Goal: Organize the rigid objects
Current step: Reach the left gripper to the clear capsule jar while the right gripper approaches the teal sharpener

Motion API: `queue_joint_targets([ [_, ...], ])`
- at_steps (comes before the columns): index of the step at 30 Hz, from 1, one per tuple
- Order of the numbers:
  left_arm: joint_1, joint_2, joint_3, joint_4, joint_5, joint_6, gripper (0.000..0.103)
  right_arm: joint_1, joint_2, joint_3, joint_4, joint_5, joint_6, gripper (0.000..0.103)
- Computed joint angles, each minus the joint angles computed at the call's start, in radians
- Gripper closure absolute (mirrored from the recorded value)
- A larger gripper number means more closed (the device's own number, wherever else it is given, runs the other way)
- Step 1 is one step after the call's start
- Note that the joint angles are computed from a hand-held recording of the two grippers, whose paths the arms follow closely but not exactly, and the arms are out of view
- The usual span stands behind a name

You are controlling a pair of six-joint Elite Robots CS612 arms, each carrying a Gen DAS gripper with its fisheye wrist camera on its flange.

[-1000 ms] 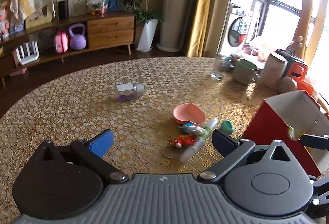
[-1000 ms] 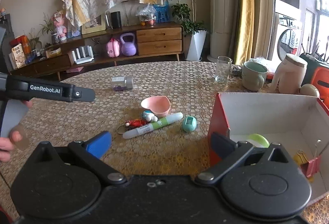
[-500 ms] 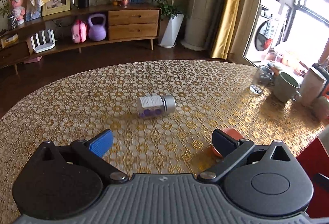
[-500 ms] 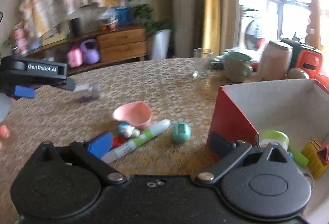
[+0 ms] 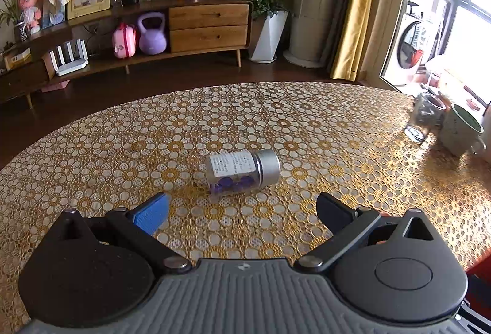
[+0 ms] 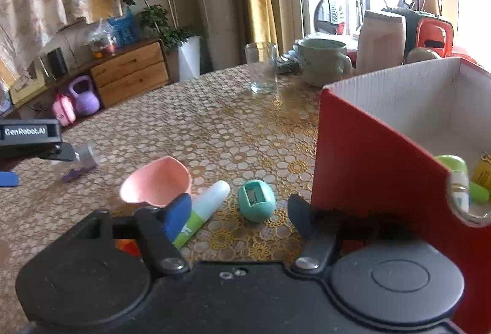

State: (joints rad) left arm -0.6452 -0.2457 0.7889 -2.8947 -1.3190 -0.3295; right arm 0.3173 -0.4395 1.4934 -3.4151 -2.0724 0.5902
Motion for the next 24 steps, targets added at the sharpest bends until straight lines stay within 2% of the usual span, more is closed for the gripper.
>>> queue_joint_targets([
  [7, 0.011, 0.069, -0.132, 0.082, -0.003, -0.017, 0.000, -0.003, 0.019, -0.034, 0.055, -0.001, -0.009, 0.050],
  [19, 0.018, 0.227, -0.448, 0.288, 0.008, -0.078, 0.000, -0.011, 0.030, -0.056, 0.047, 0.010, -0.045, 0.053],
  [23, 0.019, 0.254, -0.502, 0.340, 0.006, -0.099, 0.002, -0.012, 0.029, -0.050, 0.036, 0.006, -0.038, 0.060],
  [24, 0.018, 0.258, -0.507, 0.343, 0.012, -0.098, 0.008, -0.012, 0.028, -0.047, 0.033, 0.005, -0.039, 0.061],
])
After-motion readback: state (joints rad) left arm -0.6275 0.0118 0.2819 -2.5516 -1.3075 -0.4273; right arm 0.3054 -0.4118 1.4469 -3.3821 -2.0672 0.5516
